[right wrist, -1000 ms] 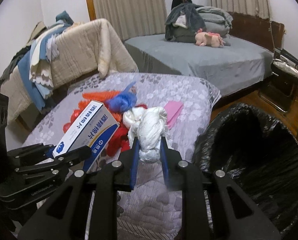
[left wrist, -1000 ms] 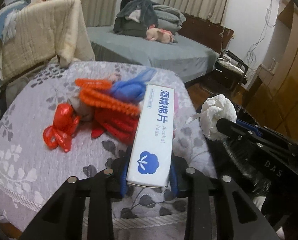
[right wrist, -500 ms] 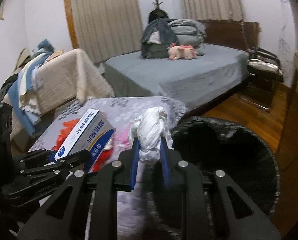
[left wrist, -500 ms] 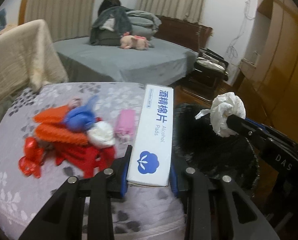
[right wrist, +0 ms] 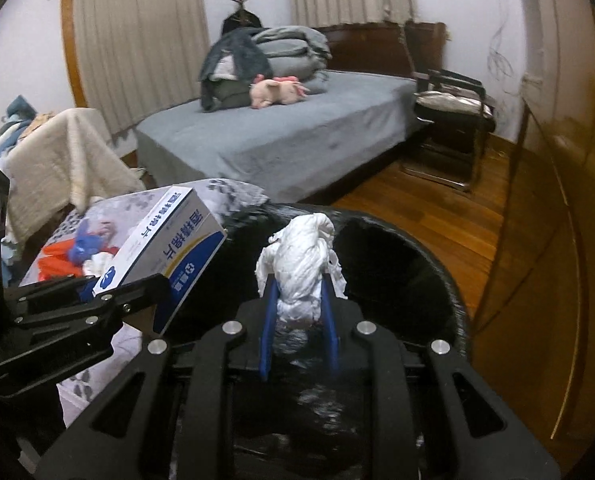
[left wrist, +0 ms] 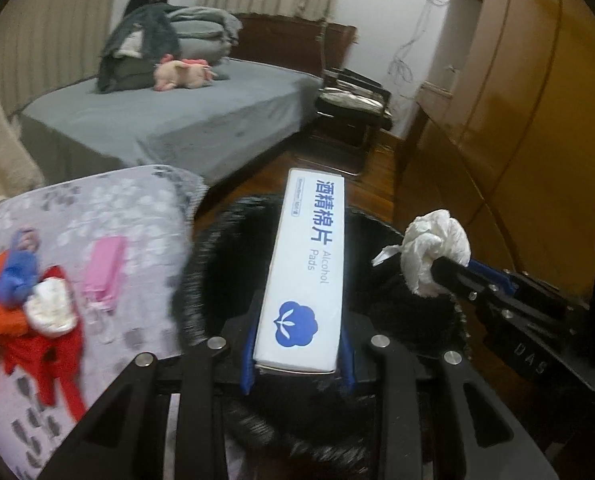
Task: Collect trash
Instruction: 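Carry both items over the bin and open both tools to drop them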
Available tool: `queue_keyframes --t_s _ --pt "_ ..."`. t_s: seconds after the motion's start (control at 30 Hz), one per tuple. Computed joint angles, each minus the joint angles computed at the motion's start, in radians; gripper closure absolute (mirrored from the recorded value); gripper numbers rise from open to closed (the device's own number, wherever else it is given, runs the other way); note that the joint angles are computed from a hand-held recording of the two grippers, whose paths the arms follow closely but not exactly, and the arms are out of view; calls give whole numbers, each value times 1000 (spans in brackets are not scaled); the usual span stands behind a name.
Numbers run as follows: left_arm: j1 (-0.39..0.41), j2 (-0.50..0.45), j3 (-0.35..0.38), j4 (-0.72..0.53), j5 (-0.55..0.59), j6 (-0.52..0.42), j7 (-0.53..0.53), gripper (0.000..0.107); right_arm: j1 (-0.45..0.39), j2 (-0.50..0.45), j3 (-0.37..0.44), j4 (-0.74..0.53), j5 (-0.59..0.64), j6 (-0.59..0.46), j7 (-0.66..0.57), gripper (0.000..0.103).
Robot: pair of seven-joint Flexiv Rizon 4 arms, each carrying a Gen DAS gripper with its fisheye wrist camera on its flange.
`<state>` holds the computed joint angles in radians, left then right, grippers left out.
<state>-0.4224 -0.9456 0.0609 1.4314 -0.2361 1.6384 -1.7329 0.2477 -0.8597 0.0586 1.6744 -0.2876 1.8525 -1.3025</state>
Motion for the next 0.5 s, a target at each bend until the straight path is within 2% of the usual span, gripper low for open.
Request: queue_keyframes --t_s 0.1,0.13,0.2,0.27,0.3,0.37,0.4,0.47,0.5 --pt "22 -27 -48 -46 7 -28 28 70 23 -2 -42 3 28 1 8 78" --pt "30 -30 -64 -51 8 -32 34 60 28 -2 -52 4 36 -1 11 77" --pt "43 -32 -85 -46 9 -18 38 49 32 -2 -63 6 50 1 18 71" --pt "54 -21 -96 -22 12 0 46 46 36 -2 -71 11 62 8 22 62" --pt "50 -12 -86 -7 11 7 43 43 36 -2 -73 11 64 10 23 59" --pt "34 3 -57 18 2 23 29 38 50 1 -86 17 77 21 24 42" --pt "20 14 -31 37 -5 37 15 33 60 3 -93 19 84 26 25 37" --pt "-21 32 38 69 -24 52 -16 23 86 6 -111 25 100 51 20 17" --pt "-45 45 78 97 -34 69 -36 20 89 7 -110 20 100 53 19 15"
